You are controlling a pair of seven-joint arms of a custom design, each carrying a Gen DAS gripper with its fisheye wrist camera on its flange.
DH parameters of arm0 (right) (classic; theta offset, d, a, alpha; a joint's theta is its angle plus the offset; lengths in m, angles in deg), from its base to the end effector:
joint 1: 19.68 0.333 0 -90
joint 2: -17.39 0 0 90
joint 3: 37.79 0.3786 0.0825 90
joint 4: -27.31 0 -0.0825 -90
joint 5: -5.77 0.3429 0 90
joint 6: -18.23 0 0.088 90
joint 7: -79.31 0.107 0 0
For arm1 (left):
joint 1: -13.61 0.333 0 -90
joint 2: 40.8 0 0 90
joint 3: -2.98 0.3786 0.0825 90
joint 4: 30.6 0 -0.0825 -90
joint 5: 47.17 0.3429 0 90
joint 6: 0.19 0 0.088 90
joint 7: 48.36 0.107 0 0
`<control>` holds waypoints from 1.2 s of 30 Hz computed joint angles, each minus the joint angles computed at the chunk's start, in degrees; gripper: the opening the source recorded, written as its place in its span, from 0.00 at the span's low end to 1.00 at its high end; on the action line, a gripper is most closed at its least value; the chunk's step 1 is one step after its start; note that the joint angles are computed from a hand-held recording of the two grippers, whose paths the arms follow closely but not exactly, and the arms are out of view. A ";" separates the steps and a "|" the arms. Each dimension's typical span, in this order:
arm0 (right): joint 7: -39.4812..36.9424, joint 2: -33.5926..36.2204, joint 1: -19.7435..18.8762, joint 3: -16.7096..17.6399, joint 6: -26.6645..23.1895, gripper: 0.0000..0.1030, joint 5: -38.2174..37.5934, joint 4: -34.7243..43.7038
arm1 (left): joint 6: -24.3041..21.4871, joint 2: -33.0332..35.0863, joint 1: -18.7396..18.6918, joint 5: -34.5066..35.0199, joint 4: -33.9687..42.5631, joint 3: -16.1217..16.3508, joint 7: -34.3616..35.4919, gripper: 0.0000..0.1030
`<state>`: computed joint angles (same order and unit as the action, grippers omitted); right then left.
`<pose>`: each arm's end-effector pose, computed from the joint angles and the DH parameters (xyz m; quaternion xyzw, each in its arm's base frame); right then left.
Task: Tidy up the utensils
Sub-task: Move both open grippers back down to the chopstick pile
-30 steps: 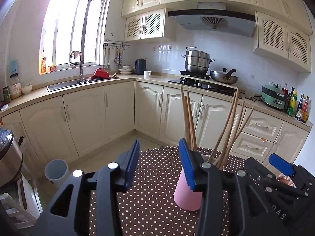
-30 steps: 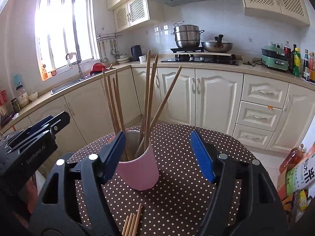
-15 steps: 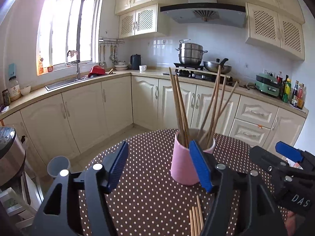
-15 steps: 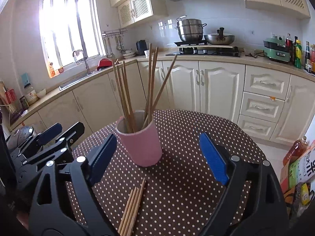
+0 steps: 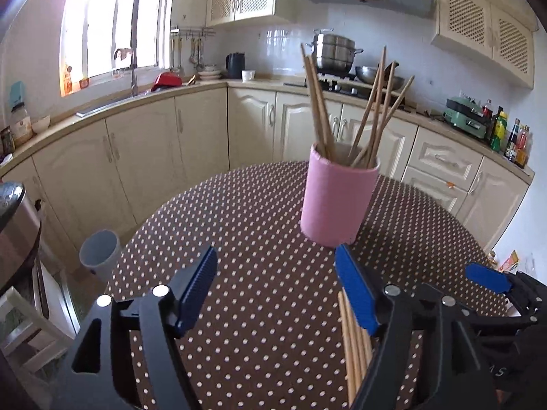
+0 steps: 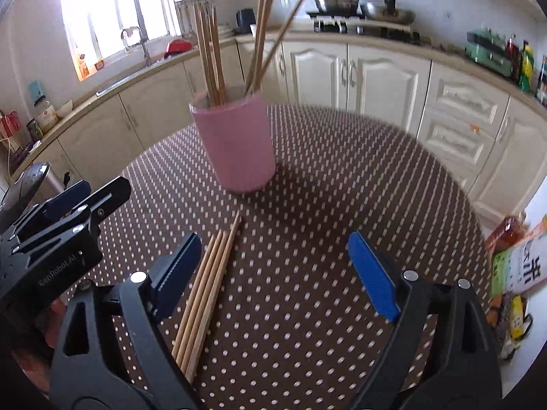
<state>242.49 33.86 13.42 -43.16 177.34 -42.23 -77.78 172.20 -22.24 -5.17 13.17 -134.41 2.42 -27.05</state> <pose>0.5556 0.3375 0.5197 -0.6209 0.6757 -0.2418 0.3153 0.5938 -0.2747 0.5195 -0.5884 0.6685 -0.3614 0.2760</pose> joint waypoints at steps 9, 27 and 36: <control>-3.70 1.74 0.59 0.74 -0.88 0.84 5.52 -0.45 | 0.92 -1.27 0.99 -5.22 -4.90 0.47 2.40 0.69; -6.46 5.73 4.37 -1.38 -6.00 0.84 8.79 2.47 | -0.28 -2.05 1.80 -7.36 -7.83 -0.41 5.91 0.69; -11.17 9.12 4.93 0.38 -12.90 0.54 10.57 9.43 | -1.81 -1.86 2.24 -12.09 -7.57 -1.18 9.99 0.69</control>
<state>231.32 42.98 18.35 -42.78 164.44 -31.66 -68.35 170.39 -24.10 -2.93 1.08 -141.97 1.24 -17.06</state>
